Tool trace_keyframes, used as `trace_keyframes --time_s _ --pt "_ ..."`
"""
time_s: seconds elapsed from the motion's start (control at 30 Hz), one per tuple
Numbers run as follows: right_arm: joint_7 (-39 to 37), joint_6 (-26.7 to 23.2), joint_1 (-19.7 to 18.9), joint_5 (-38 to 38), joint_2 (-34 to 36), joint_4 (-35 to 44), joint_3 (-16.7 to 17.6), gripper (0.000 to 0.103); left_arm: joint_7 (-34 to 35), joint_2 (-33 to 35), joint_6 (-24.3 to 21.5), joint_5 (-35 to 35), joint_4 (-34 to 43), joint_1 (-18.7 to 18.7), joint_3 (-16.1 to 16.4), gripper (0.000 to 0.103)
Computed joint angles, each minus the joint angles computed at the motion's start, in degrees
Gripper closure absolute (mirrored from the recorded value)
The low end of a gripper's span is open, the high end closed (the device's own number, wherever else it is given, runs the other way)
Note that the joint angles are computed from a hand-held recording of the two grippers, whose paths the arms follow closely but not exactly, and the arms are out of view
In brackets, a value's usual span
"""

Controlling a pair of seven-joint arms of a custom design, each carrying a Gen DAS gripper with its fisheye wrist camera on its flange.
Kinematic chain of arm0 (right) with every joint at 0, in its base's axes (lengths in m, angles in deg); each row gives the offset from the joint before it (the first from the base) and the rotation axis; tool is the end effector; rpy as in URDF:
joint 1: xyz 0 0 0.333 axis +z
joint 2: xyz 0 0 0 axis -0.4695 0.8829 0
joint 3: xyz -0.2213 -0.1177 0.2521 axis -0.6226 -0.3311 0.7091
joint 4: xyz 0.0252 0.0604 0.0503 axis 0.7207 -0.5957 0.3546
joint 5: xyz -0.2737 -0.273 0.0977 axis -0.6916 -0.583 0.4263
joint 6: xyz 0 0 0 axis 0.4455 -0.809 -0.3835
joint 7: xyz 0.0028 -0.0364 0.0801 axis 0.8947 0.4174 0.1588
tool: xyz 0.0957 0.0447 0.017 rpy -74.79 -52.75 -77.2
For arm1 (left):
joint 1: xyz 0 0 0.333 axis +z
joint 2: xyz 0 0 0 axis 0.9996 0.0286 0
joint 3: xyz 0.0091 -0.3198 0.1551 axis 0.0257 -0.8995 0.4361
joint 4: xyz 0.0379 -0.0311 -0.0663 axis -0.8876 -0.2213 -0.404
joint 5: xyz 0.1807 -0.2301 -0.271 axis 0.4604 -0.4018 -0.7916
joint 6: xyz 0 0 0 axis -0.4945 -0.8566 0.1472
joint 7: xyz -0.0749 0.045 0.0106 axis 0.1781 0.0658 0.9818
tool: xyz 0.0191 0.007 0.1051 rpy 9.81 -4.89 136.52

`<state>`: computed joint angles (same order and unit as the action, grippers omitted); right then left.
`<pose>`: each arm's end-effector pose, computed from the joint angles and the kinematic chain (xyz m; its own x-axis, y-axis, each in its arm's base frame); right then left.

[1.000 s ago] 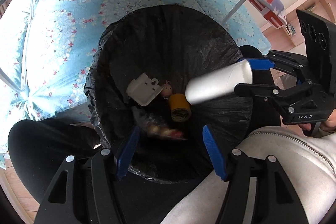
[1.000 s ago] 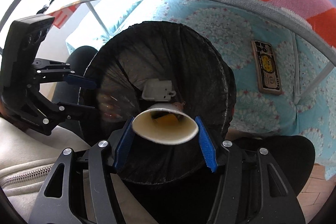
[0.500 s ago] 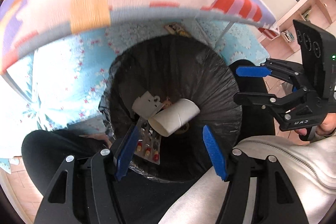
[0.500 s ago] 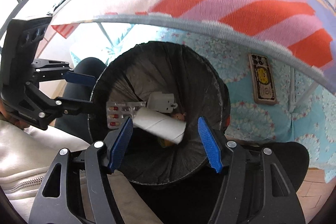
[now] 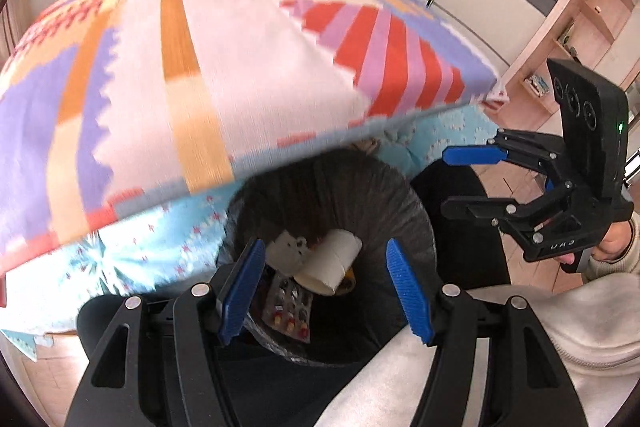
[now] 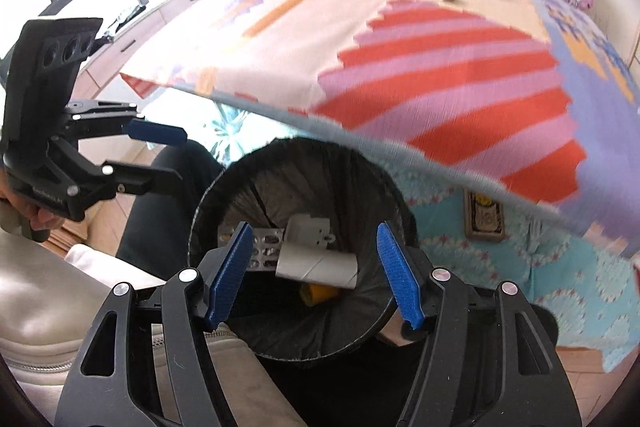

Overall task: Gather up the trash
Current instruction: 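Lift both open tools back over the bed toward the cap and tissue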

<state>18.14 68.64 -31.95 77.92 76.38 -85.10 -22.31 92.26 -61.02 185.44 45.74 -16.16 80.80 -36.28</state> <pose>0.7572 0.0586 0.5734 0.8390 -0.5212 -0.1559 -0.5106 -0.6553 -0.5567 0.6038 -0.1834 0.6045 -0.0903 -0.9606 0.2627 -0.8589 -0.0584 -0.5088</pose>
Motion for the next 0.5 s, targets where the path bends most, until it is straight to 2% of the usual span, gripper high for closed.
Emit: trace_keyframes --time_s 0.33,0.5 --pt "0.0 0.1 0.0 1.2 3.7 8.9 1.2 0.039 1.3 1.5 4.1 3.0 4.3 0.3 0.5 0.042" --pt "1.5 -0.4 0.7 0.4 7.7 16.5 1.8 0.039 2.7 3.6 3.9 3.2 7.8 0.7 0.8 0.042"
